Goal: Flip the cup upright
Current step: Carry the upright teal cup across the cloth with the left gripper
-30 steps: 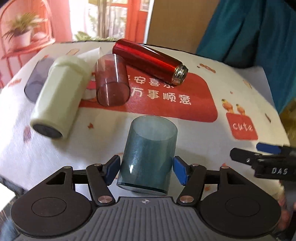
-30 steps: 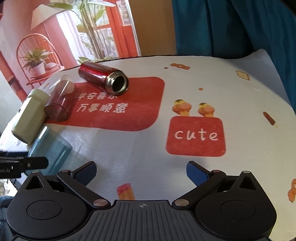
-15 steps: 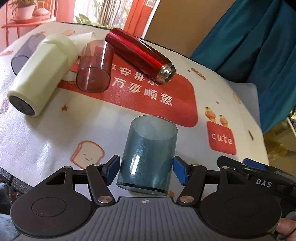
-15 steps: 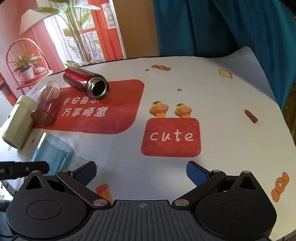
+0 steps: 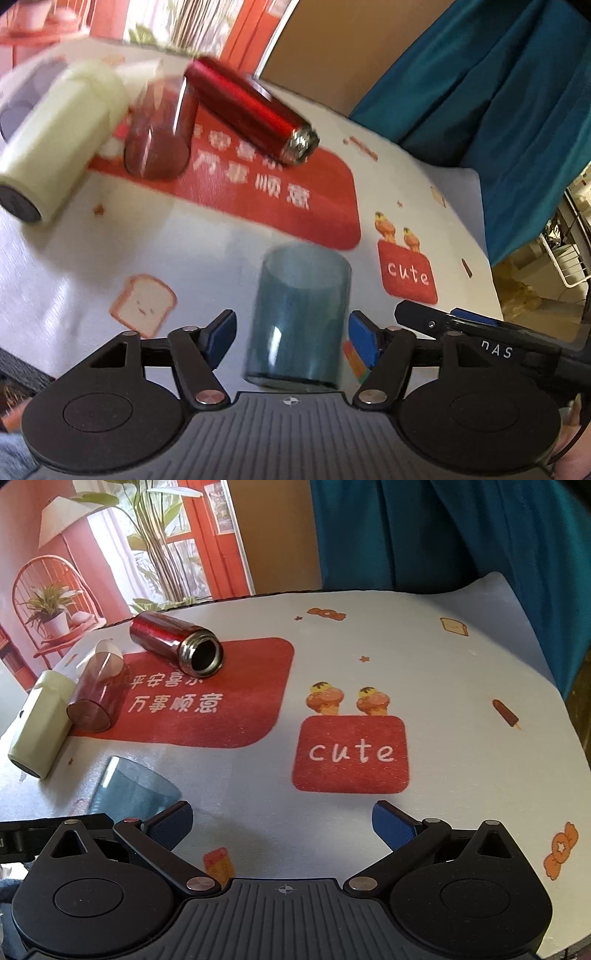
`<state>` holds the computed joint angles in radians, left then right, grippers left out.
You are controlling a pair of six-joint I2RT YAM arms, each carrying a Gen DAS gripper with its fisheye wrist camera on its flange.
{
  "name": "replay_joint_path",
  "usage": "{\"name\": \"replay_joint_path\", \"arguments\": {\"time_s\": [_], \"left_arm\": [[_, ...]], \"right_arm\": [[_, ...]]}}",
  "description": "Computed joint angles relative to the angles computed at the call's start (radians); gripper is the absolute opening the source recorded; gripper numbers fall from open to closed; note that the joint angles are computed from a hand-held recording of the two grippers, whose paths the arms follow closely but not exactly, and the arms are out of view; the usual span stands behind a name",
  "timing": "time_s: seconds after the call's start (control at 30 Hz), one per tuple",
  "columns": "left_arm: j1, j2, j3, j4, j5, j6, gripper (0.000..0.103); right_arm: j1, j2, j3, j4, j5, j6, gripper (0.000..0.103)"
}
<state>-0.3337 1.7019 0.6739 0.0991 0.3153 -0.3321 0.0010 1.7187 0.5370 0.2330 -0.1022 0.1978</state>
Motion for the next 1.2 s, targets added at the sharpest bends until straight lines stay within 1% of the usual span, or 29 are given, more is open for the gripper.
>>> {"name": "replay_joint_path", "arguments": {"time_s": [0.13,0.2,0.33,0.43,0.53,0.67,0.77,0.93,1.0,1.07,1.1,1.2], "left_arm": [[0.017,-0.095,-0.059,0.030,-0.089,0.020,0.074],[0.035,-0.153,-0.100,0.051,-0.156,0.024,0.077],[0.099,-0.261,-0.165,0.054,-0.270,0.026,0.080],[0.155,-0.318,-0.199,0.036,-0.326,0.040,0.080],[0.183,-0.354,-0.210,-0.005,-0.379,0.086,0.080],[0.228,-0.414,-0.238,-0.031,-0.368,0.107,0.081],[0.216,-0.411,-0.246,-0.022,-0.403,0.107,0.086],[0.259,-0.425,-0.274,-0.013,-0.343,0.118,0.087],[0.260,-0.421,-0.278,-0.009,-0.334,0.118,0.087],[0.264,-0.409,-0.276,-0.008,-0.322,0.117,0.087],[0.265,-0.402,-0.275,-0.006,-0.319,0.114,0.087],[0.273,-0.394,-0.281,-0.008,-0.300,0.112,0.087]], "right_arm": [[0.022,-0.013,0.032,-0.051,-0.023,0.034,0.103],[0.034,-0.016,0.054,-0.081,-0.040,0.044,0.103],[0.073,-0.008,0.090,-0.119,-0.052,0.049,0.103],[0.107,0.022,0.126,-0.144,-0.058,0.068,0.103],[0.134,0.066,0.170,-0.172,-0.078,0.084,0.103],[0.176,0.117,0.235,-0.216,-0.101,0.110,0.103],[0.203,0.139,0.267,-0.235,-0.107,0.119,0.103],[0.210,0.162,0.301,-0.245,-0.095,0.139,0.102],[0.202,0.175,0.313,-0.253,-0.092,0.140,0.100],[0.197,0.185,0.319,-0.263,-0.084,0.139,0.093],[0.192,0.188,0.318,-0.266,-0.087,0.138,0.092],[0.175,0.205,0.311,-0.256,-0.134,0.138,0.089]]}}
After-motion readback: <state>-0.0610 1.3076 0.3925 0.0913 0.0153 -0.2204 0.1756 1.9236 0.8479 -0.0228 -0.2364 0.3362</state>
